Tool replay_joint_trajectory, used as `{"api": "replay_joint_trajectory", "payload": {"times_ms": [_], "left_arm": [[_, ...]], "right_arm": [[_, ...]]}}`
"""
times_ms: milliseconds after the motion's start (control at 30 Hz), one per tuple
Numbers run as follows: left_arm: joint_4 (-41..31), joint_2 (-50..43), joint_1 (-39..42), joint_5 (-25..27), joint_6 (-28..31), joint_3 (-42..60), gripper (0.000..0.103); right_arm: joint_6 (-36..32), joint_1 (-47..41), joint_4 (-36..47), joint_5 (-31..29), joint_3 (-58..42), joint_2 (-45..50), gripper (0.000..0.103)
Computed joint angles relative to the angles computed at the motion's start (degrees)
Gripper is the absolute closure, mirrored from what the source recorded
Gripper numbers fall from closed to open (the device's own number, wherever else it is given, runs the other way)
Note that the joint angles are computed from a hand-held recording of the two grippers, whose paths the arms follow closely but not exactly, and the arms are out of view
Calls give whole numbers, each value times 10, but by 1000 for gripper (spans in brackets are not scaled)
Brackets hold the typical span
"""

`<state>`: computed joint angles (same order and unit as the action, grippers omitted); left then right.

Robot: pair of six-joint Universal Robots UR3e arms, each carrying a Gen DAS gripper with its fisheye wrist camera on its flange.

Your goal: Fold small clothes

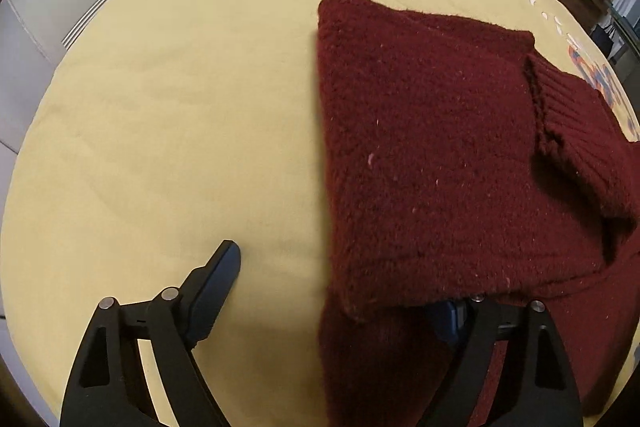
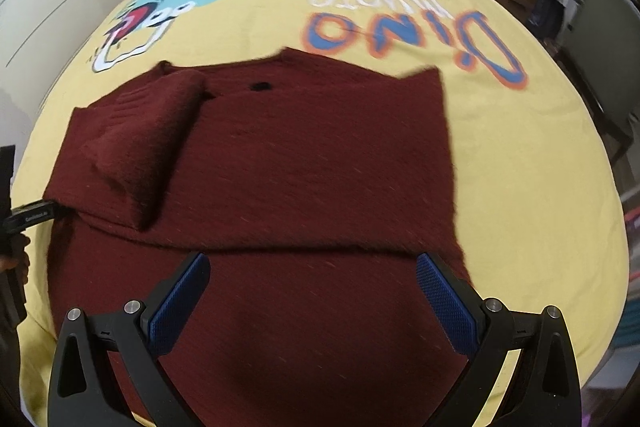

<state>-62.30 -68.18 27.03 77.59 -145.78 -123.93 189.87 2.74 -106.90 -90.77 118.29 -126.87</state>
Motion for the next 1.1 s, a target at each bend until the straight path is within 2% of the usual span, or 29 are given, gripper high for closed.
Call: {"api": "replay_joint_trajectory", "payload": {"times_ms": [133, 333, 400, 433, 500, 600, 767, 833, 867, 900, 933, 1000, 1100], "left_arm": [[-12, 1, -10, -7, 11, 10, 36], [-43, -10, -24, -27, 21, 40, 68], [-58, -13, -29, -33, 24, 50, 82], [-43, -39, -57, -29, -2, 66, 84], [-41, -43, -71, -21, -10, 72, 86], [-39, -47, -76, -19, -15, 72, 87], [-48, -71, -77, -22, -26, 97, 86], [-47, -72, -73, -22, -18, 97, 86], [-46, -74, -78, -20, -19, 100, 86], [-47, -76, -77, -20, -17, 102, 86], [-45, -79, -82, -19, -23, 104, 86], [-46, -77, -80, -20, -20, 103, 86], [-33, -80, -85, -22, -26, 91, 86]], "right_arm": [[37, 106, -73, -31, -74, 137, 0], [35, 215, -126, -69, -216, 327, 0], [25, 237, -133, -75, -264, 386, 0], [18, 249, -133, -77, -293, 420, 0], [1, 265, -133, -81, -334, 472, 0], [-19, 288, -106, -101, -414, 558, 0], [-22, 303, -70, -137, -502, 646, 2], [-19, 302, -65, -142, -515, 658, 11], [-17, 300, -59, -142, -523, 664, 24], [-17, 296, -55, -138, -528, 665, 42], [-17, 290, -54, -132, -526, 661, 50], [-19, 281, -65, -126, -507, 640, 82], [-6, 251, -94, -95, -436, 570, 84]]}}
